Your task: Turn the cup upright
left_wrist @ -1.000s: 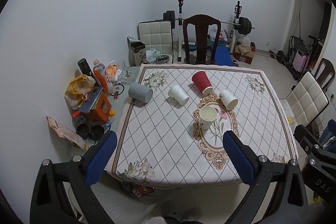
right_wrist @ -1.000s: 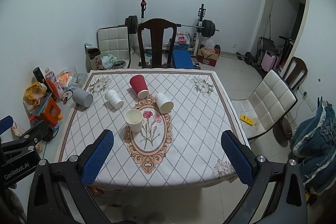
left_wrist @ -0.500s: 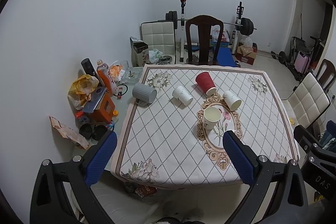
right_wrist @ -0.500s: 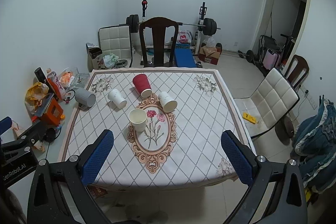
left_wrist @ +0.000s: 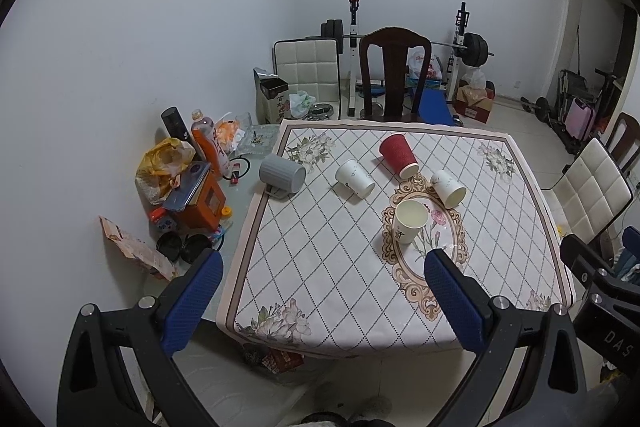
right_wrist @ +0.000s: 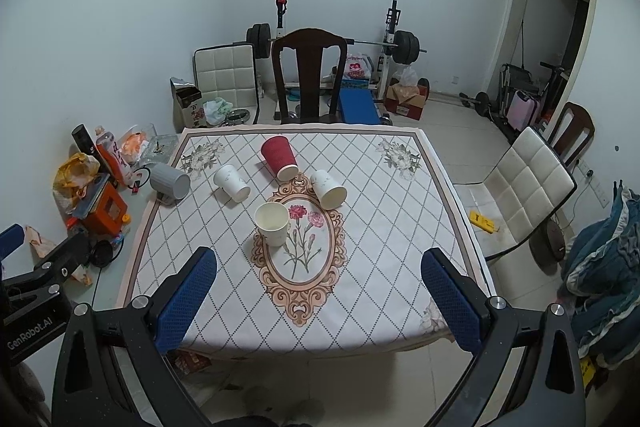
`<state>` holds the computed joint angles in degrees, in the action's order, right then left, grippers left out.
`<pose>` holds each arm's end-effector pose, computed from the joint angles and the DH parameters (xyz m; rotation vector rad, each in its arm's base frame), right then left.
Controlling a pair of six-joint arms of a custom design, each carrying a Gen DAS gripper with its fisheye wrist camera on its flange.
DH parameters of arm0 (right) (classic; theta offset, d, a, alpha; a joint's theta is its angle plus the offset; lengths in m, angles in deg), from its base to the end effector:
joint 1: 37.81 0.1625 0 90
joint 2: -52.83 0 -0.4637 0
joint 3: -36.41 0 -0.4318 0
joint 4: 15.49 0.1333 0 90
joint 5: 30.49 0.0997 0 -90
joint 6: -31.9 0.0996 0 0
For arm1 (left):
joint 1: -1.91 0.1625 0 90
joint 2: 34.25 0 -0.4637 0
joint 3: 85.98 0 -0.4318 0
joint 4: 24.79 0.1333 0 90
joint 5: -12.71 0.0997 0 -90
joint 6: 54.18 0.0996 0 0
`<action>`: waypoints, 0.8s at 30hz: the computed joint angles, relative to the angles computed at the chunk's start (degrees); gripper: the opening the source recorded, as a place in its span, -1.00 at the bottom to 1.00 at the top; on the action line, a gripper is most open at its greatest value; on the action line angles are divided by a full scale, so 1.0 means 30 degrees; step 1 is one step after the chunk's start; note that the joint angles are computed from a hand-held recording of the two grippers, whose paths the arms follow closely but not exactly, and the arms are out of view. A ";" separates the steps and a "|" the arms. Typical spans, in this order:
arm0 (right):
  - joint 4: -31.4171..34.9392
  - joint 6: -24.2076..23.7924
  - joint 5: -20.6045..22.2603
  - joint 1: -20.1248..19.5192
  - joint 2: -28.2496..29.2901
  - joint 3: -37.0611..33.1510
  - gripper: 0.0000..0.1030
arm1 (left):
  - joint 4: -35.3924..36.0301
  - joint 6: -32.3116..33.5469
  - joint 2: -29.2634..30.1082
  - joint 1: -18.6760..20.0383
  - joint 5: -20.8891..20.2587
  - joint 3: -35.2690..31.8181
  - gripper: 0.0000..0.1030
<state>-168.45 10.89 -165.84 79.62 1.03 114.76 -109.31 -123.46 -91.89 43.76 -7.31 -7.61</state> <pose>0.4216 -0.6767 0.3367 0.6471 -2.1991 0.7988 -0.3897 -0.6537 0.3267 -0.0457 1.9995 -0.9421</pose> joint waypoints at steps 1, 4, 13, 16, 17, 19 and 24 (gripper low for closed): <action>0.0030 0.0031 -0.0002 0.0011 0.0012 0.0013 1.00 | 0.0212 -0.0180 -0.0015 -0.0011 -0.0038 -0.0005 1.00; 0.0300 0.0177 0.0002 0.0002 0.0026 0.0007 1.00 | 0.0324 -0.0312 -0.0042 -0.0034 -0.0088 0.0080 1.00; 0.0111 0.0016 0.0047 0.0011 -0.0050 0.0171 1.00 | 0.0345 -0.0347 -0.0117 -0.0064 -0.0139 0.0174 1.00; 0.0030 -0.0034 0.0067 0.0032 -0.0079 0.0236 1.00 | 0.0294 -0.0318 -0.0117 -0.0055 -0.0106 0.0189 1.00; -0.0006 -0.0048 0.0080 0.0039 -0.0104 0.0276 1.00 | 0.0253 -0.0287 -0.0119 -0.0053 -0.0102 0.0192 1.00; 0.0065 -0.0016 0.0057 0.0042 -0.0085 0.0239 1.00 | 0.0257 -0.0259 -0.0112 -0.0041 -0.0093 0.0179 1.00; 0.0116 0.0016 0.0029 0.0061 -0.0099 0.0228 1.00 | 0.0349 -0.0362 -0.0099 -0.0050 -0.0115 0.0151 1.00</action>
<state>-168.10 10.94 -165.75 79.81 0.73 115.45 -108.27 -124.55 -92.19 43.61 -7.65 -7.16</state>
